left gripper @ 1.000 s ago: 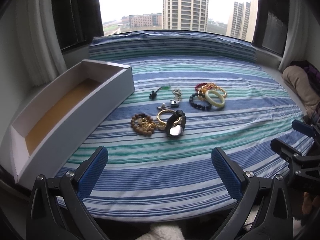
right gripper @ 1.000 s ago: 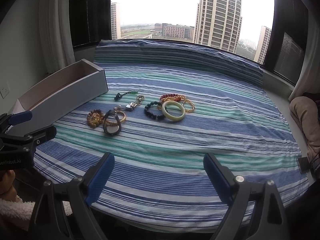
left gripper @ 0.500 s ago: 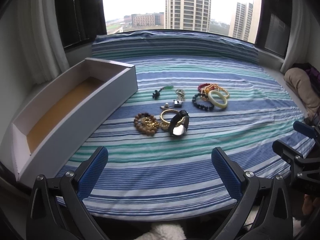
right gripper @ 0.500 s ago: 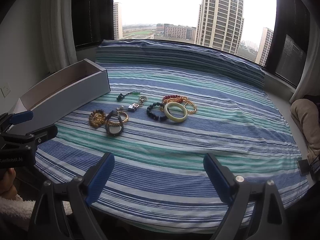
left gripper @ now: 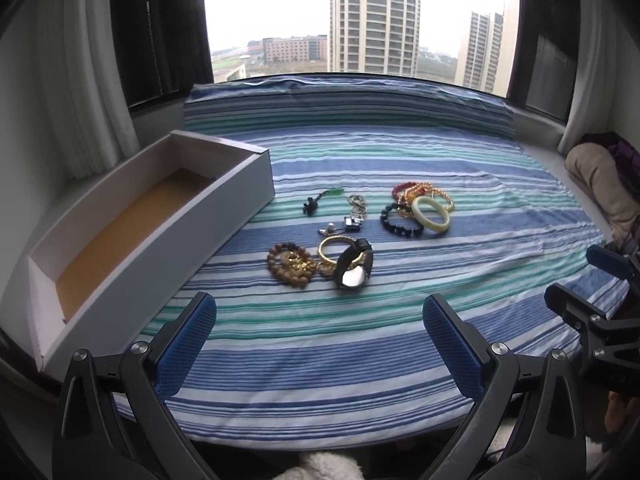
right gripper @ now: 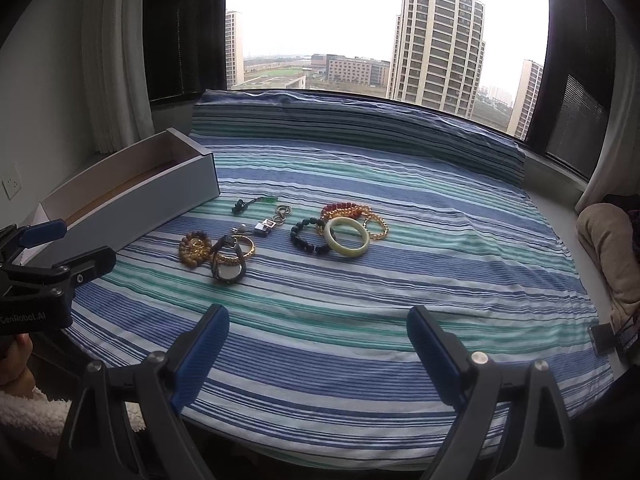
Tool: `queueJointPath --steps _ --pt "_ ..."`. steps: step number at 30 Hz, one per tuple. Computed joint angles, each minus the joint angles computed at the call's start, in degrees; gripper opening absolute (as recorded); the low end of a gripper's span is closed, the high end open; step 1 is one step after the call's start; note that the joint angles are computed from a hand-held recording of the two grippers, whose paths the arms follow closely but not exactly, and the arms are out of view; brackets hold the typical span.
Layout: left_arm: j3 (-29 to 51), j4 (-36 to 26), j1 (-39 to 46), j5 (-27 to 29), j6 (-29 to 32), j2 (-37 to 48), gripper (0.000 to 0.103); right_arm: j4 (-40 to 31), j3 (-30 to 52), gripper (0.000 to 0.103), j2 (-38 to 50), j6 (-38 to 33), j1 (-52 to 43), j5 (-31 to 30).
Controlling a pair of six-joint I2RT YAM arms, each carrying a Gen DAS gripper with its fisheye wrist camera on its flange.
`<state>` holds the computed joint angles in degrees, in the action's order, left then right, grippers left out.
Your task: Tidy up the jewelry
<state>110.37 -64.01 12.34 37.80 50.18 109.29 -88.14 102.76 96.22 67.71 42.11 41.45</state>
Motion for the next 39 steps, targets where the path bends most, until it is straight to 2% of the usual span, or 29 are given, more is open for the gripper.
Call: queueJointPath --steps 7,12,16,30,39 --pt "-1.23 0.96 0.39 0.29 -0.18 -1.22 0.103 0.42 -1.49 0.093 -1.44 0.32 0.28 0.38" --pt "4.08 -2.16 0.97 -1.05 -0.82 3.13 0.103 -0.86 -1.28 0.093 -1.28 2.89 1.52 1.99" --pt "6.88 -4.33 1.67 -2.00 -0.74 6.16 0.103 -1.02 -2.08 0.093 -1.04 4.33 1.54 0.67" --pt "13.39 -7.23 2.77 -0.48 2.21 9.04 0.103 5.35 3.29 0.093 4.00 -5.98 -1.52 -1.09" --pt "11.86 -5.96 3.07 -1.84 1.08 8.86 0.103 6.15 3.59 0.093 4.08 -7.62 -1.48 -1.12"
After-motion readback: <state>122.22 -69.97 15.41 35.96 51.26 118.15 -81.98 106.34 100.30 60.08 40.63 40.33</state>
